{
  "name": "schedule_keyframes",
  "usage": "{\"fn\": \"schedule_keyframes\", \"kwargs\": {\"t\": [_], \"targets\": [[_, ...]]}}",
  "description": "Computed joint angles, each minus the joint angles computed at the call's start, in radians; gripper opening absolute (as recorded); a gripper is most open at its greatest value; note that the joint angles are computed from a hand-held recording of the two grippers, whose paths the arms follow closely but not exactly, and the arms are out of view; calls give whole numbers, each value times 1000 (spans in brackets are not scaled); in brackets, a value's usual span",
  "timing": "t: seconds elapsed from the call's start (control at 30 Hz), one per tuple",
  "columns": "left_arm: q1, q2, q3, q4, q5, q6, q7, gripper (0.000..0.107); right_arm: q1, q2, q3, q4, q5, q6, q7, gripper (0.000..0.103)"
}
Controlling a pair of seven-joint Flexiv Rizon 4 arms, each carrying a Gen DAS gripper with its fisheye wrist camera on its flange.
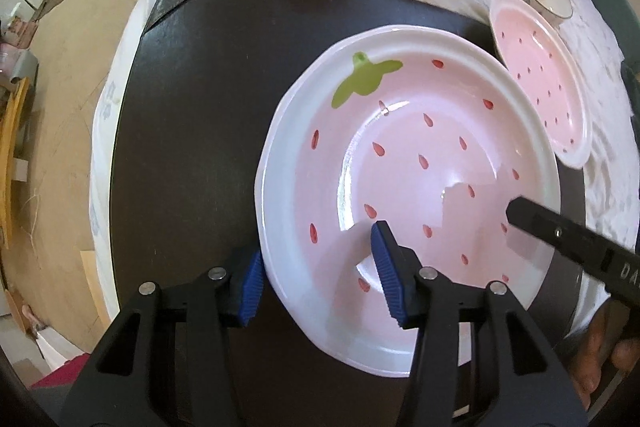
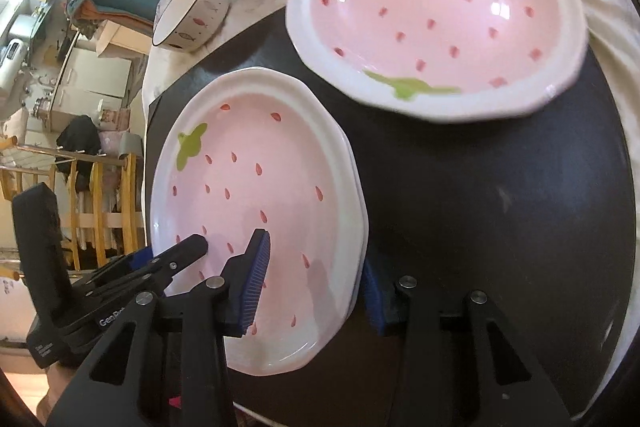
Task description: Organize plates and bowls
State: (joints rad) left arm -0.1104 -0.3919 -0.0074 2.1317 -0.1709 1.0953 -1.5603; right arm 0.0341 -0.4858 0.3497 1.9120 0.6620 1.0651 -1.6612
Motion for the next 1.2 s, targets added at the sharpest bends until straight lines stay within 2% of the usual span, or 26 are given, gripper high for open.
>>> {"fn": "schedule_keyframes", "kwargs": {"t": [0.1, 0.37, 0.47, 0.6, 0.7, 0.87, 1.03, 1.13, 1.17, 1.2], "targets": [[20, -5, -17, -1, -32, 12, 28, 46, -9, -31, 2, -42, 3, 0, -19, 46], [-6, -16, 1, -37, -13, -17, -34, 46, -35, -63, 18, -86, 31, 6, -68, 45], [-35, -63, 8, -110, 28, -42, -92, 49, -33, -60, 17, -79, 20, 3, -68, 47], [-74, -45, 51, -107, 104, -7, -145, 49, -43, -58, 22, -81, 37, -14, -70, 47], [-75, -37, 59, -106, 128, 0, -177, 49, -41, -45, 19, -69, 47, -11, -70, 47], [-92, -14, 88, -94, 207, 55, -238, 49, -45, -9, 18, -31, 57, 21, -100, 47], [-98, -2, 90, -67, 251, 180, -265, 49, -72, 37, 29, -7, 130, 45, -159, 47], [-118, 11, 106, -50, 281, 221, -278, 49, -77, 61, 23, 4, 166, 51, -185, 47], [-104, 20, 88, -34, 265, 240, -263, 51, -77, 68, 20, 7, 177, 53, -194, 47], [-90, 28, 68, -20, 244, 249, -243, 58, -79, 77, 16, 14, 188, 54, -204, 47]]}}
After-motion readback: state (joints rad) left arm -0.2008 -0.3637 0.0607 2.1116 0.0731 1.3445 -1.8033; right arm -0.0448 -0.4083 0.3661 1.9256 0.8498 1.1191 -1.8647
